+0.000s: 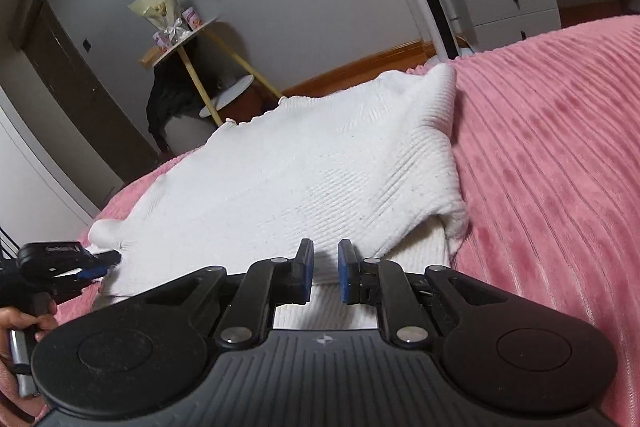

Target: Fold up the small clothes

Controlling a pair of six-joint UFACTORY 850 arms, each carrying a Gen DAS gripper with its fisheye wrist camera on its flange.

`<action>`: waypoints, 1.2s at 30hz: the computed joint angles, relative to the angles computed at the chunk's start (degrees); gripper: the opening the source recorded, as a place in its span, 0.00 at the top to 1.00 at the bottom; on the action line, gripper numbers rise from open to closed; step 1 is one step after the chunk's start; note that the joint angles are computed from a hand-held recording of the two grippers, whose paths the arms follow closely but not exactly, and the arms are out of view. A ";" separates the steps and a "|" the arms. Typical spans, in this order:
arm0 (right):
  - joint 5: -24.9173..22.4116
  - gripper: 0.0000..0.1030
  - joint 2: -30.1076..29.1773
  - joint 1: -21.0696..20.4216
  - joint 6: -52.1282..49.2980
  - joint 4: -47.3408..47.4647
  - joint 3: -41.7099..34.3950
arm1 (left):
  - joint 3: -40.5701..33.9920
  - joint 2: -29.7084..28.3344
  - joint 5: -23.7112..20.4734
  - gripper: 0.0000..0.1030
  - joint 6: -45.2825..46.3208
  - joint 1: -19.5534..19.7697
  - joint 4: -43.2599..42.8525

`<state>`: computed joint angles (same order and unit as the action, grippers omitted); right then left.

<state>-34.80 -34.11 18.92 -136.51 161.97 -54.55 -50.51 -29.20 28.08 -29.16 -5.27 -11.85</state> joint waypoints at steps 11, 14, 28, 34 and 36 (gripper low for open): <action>-4.39 0.84 -0.89 -0.29 0.31 1.62 1.09 | 6.72 1.85 7.61 0.35 -15.58 15.70 -7.63; -4.68 0.84 -1.26 0.03 -0.70 3.16 0.87 | 6.59 -0.08 11.81 0.38 -27.89 20.07 0.21; -5.48 0.83 -2.94 1.87 -6.41 9.31 -0.67 | 4.58 0.16 12.82 0.92 -21.67 24.12 1.18; -5.76 0.83 -2.41 0.90 -3.26 6.68 -0.13 | 7.52 8.16 15.66 0.92 7.55 12.44 -7.71; -5.98 0.83 -2.23 0.48 -1.60 5.67 0.09 | 7.36 9.52 15.79 0.92 15.82 6.97 -9.03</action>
